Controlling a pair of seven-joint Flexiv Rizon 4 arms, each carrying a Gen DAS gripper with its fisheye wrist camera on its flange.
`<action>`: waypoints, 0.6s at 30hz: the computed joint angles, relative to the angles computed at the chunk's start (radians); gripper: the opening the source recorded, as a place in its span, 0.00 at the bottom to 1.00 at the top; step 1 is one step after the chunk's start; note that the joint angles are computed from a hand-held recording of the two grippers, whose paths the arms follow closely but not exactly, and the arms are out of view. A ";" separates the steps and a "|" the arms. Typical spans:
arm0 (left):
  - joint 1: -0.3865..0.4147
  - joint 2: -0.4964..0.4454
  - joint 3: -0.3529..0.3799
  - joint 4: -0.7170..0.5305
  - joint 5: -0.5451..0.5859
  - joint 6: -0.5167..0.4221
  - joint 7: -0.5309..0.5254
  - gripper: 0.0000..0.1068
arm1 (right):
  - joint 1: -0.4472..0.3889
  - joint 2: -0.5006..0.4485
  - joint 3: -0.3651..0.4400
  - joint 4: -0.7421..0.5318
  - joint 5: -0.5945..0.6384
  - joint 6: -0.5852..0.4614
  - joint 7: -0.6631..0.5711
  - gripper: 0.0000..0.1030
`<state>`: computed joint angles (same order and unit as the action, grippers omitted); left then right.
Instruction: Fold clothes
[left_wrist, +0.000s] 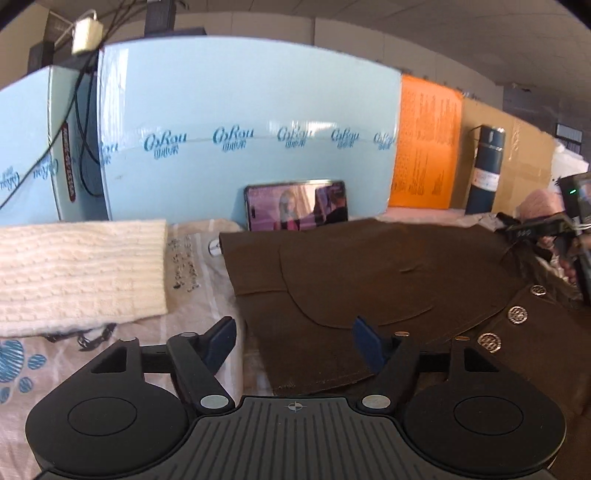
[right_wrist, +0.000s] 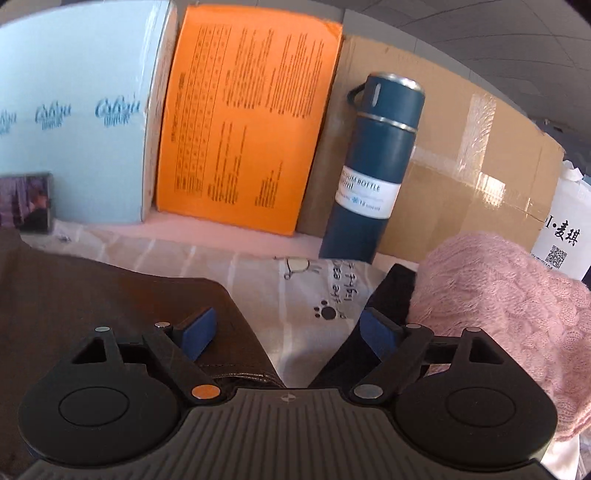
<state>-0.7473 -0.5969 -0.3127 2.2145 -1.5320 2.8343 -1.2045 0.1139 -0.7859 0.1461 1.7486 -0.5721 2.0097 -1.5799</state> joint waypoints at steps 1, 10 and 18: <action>-0.017 0.004 0.006 0.021 0.021 0.025 -0.010 0.81 | -0.007 -0.009 0.007 -0.008 -0.009 -0.011 0.004 0.82; -0.119 0.029 -0.026 0.058 0.034 0.132 0.099 0.91 | -0.231 0.017 0.144 0.088 -0.224 0.222 0.137 0.95; -0.137 0.088 -0.020 0.139 0.274 -0.037 0.072 0.93 | -0.498 0.016 0.100 0.139 -0.880 0.647 0.348 1.00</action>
